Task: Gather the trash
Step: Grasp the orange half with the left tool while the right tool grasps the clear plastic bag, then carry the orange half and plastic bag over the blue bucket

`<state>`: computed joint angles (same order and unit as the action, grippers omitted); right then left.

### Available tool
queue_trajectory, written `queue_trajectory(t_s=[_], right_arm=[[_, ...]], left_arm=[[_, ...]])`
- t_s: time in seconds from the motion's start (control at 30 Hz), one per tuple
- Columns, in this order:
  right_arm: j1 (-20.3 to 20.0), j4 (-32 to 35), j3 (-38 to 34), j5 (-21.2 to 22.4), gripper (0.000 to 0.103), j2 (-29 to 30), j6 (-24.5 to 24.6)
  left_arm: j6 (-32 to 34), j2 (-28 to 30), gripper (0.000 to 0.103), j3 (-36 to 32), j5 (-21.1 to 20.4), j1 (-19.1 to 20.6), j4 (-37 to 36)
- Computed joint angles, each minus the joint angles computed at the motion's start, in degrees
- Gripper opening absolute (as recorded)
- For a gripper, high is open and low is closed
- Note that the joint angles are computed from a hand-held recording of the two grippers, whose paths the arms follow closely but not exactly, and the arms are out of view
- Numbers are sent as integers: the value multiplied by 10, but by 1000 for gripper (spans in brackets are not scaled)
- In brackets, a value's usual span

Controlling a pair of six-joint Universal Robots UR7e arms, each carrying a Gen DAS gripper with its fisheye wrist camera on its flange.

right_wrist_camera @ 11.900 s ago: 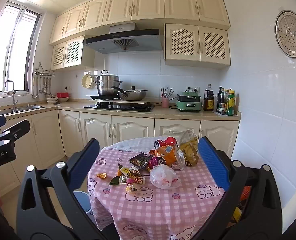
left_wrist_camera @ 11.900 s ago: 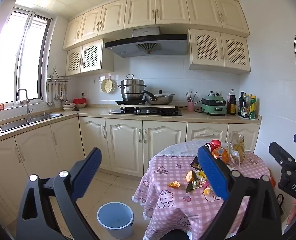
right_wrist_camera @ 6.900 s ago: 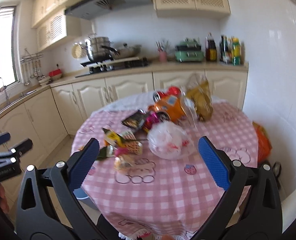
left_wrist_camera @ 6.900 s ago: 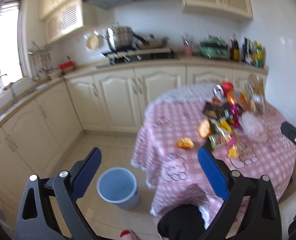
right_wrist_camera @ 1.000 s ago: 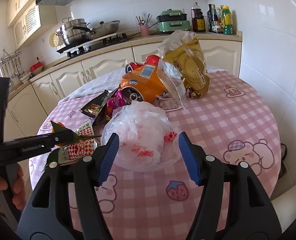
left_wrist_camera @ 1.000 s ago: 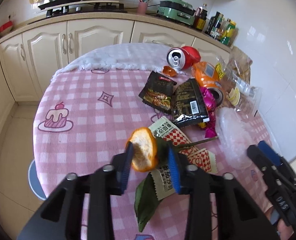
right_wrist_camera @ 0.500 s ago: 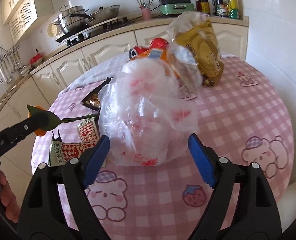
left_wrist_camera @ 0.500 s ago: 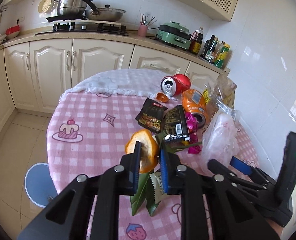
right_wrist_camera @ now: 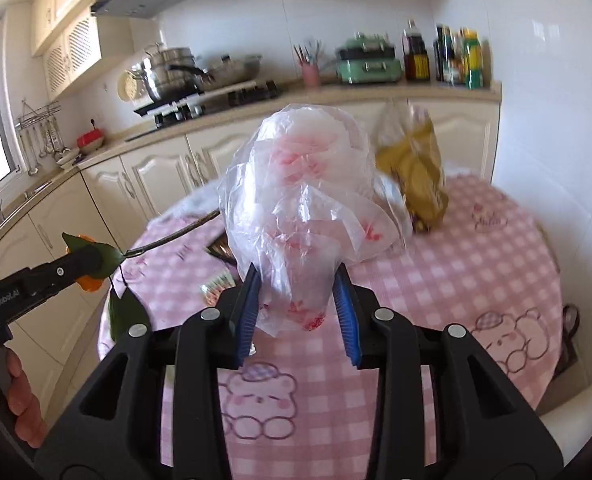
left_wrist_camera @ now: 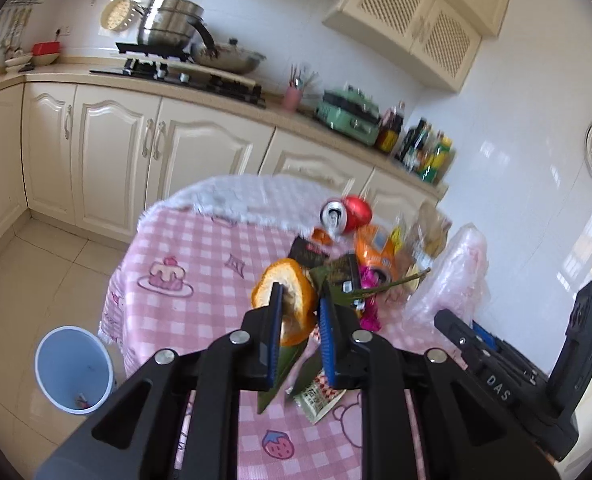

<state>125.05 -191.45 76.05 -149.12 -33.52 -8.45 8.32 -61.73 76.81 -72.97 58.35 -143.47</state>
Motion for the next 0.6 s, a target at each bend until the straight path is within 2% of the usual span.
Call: queue_trajectory(t_s=[0.13, 0.27, 0.43, 0.6], right_arm=[[11, 10, -34, 12, 35, 20, -21], [18, 64, -80, 49, 35, 51, -16], [17, 156, -162, 109, 35, 107, 0], [10, 289, -298, 182, 35, 198, 16]], left_arm=[[-10, -16, 16, 8, -6, 7, -26], [-14, -30, 16, 8, 4, 19, -36], [-15, -46, 16, 5, 49, 43, -55], [-32, -57, 16, -10, 103, 89, -68]])
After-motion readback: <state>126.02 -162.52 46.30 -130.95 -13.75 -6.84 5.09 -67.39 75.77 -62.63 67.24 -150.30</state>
